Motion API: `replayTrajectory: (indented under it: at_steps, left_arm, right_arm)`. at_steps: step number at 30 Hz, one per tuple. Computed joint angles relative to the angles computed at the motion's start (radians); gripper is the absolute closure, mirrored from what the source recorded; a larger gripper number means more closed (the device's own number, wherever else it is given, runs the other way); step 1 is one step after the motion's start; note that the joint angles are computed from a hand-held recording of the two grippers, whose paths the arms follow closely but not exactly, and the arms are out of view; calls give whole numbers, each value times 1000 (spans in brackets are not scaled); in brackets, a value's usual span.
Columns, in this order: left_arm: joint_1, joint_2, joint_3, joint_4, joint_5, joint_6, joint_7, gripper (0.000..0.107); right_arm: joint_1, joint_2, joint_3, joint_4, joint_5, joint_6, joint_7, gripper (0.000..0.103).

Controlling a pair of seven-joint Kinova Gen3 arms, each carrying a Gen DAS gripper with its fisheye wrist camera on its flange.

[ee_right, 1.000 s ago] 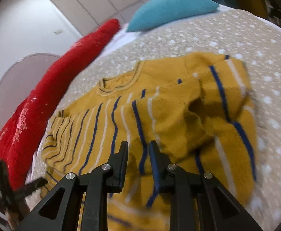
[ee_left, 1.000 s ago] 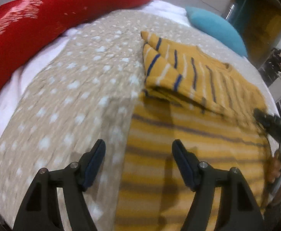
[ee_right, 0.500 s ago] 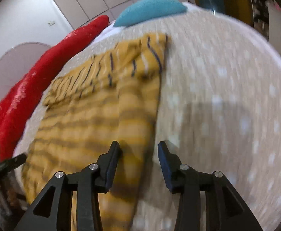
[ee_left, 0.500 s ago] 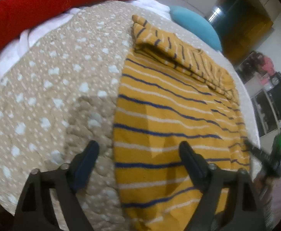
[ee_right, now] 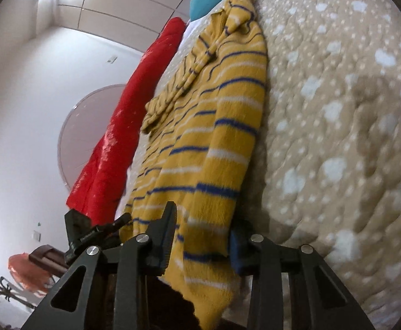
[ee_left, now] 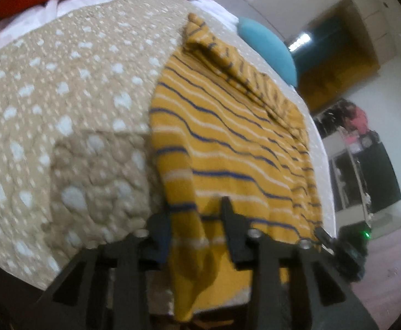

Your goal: Fold small clothes

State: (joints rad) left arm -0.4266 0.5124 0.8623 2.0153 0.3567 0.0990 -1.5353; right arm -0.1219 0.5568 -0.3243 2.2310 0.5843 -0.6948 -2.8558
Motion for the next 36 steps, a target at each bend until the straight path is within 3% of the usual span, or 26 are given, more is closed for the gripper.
replayTrajectory:
  at_steps: [3, 7, 13, 14, 16, 17, 18, 19, 21, 23, 28, 31, 36]
  left_arm:
    - [-12, 4, 41, 35, -28, -62, 4, 50]
    - [8, -1, 55, 67, -154, -115, 131, 36]
    - [145, -72, -77, 88, -319, -139, 362, 34]
    - [180, -83, -114, 90, -311, -144, 380, 35]
    - [213, -111, -159, 85, -265, -105, 366, 58]
    - [201, -112, -155, 74, -233, -72, 335, 81]
    - [173, -96, -133, 66, -192, -55, 297, 95]
    - [130, -68, -92, 56, -152, -50, 270, 98]
    - [38, -32, -11, 45, -86, -34, 227, 99]
    - [-13, -48, 33, 51, -80, -36, 206, 100]
    - [-123, -127, 188, 91, 49, -64, 52, 100]
    - [-131, -151, 227, 102, 124, -52, -37, 100]
    - [-128, -157, 247, 141, 179, -46, -70, 100]
  right_arm:
    - [-32, 7, 3, 3, -25, -12, 27, 66]
    - [-86, 2, 3, 2, -75, 6, 74, 66]
    - [-161, -8, 7, 4, -168, 46, 143, 70]
    - [-179, -11, 13, 4, -201, 56, 157, 72]
    - [-198, -19, 17, -9, -242, 98, 174, 86]
    - [-213, -23, 22, -14, -272, 121, 184, 88]
    - [-213, -21, 18, -21, -289, 132, 186, 90]
    - [-205, -20, 9, -22, -292, 135, 184, 91]
    - [-162, -24, -24, -34, -250, 169, 167, 92]
    - [-97, -21, -70, -45, -179, 177, 132, 93]
    - [-42, -67, -90, -2, -87, 93, 92, 93]
    - [-62, -113, -61, 36, -78, 59, 85, 94]
    - [-113, -142, -18, 123, -110, -15, 81, 94]
